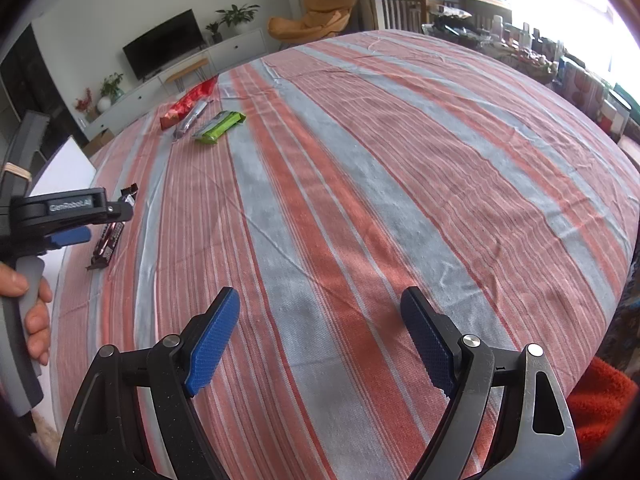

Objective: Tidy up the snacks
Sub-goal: 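Lower the open left tool around the Snickers bar, then grasp the green-and-white snack packet with the right tool while the left tool straddles the Snickers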

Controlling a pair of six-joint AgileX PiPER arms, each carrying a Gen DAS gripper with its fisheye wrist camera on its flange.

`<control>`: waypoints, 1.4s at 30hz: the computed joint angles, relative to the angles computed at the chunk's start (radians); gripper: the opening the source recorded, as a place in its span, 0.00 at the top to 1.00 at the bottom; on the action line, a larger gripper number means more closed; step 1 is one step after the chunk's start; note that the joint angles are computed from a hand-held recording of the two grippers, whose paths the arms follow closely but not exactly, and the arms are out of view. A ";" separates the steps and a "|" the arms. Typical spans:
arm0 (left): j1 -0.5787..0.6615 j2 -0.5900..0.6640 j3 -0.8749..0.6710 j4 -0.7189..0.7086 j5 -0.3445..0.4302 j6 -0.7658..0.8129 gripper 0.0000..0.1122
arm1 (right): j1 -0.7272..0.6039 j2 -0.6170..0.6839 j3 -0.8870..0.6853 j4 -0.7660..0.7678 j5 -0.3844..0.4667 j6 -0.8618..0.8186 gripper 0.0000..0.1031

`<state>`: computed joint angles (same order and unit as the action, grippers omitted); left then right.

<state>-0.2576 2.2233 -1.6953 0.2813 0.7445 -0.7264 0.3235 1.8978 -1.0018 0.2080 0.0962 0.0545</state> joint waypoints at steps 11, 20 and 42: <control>-0.035 -0.242 0.373 0.069 -0.204 -0.217 0.85 | 0.010 0.000 -0.007 -0.160 0.008 0.161 0.17; -0.128 -0.295 0.529 0.290 -0.298 -0.471 0.57 | 0.016 0.001 -0.010 -0.143 0.008 0.154 0.17; -0.178 -0.220 0.544 0.667 -0.246 -0.812 0.10 | 0.024 -0.001 -0.009 -0.313 0.017 0.315 0.17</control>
<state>-0.4356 2.0029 -1.1514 0.9479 0.4986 -1.5387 0.3475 1.8966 -1.0108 -0.1055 0.1135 0.3698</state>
